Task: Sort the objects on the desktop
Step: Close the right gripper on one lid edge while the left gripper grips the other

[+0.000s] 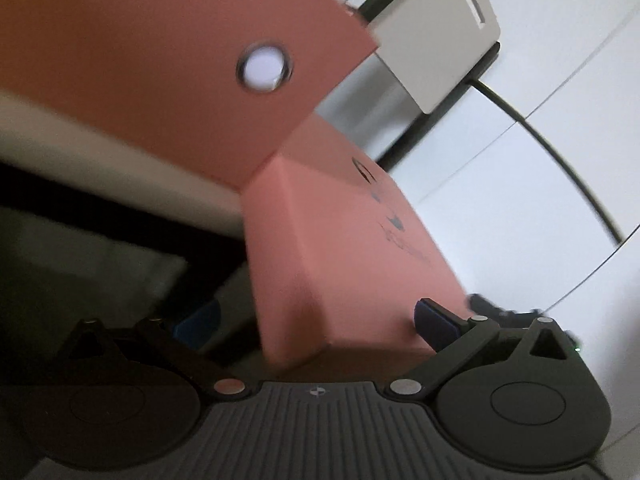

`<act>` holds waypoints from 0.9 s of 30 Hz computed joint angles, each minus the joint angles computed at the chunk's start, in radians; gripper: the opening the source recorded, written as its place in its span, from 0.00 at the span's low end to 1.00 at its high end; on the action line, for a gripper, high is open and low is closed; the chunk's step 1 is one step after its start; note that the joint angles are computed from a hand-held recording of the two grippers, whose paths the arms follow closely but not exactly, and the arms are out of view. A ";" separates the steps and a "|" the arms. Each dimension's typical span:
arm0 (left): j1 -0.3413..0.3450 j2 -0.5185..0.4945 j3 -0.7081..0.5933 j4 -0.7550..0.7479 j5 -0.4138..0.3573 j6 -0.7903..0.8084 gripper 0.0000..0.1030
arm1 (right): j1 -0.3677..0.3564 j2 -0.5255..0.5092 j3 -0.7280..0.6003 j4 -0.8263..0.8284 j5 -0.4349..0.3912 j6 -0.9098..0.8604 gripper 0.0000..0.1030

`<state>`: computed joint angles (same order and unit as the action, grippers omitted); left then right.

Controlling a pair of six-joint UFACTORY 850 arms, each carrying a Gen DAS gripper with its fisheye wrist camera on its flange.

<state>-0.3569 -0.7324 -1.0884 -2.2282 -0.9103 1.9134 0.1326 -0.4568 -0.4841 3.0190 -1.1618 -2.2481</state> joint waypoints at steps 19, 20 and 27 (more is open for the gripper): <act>-0.020 0.061 0.040 -0.091 -0.040 0.160 0.82 | 0.002 0.053 0.086 -0.007 -0.149 0.079 0.66; -0.017 0.064 0.047 -0.087 -0.049 0.162 0.82 | 0.005 0.057 0.093 -0.006 -0.157 0.078 0.67; 0.010 0.054 0.082 -0.022 -0.078 0.170 0.82 | 0.013 0.022 0.121 -0.039 -0.224 0.107 0.67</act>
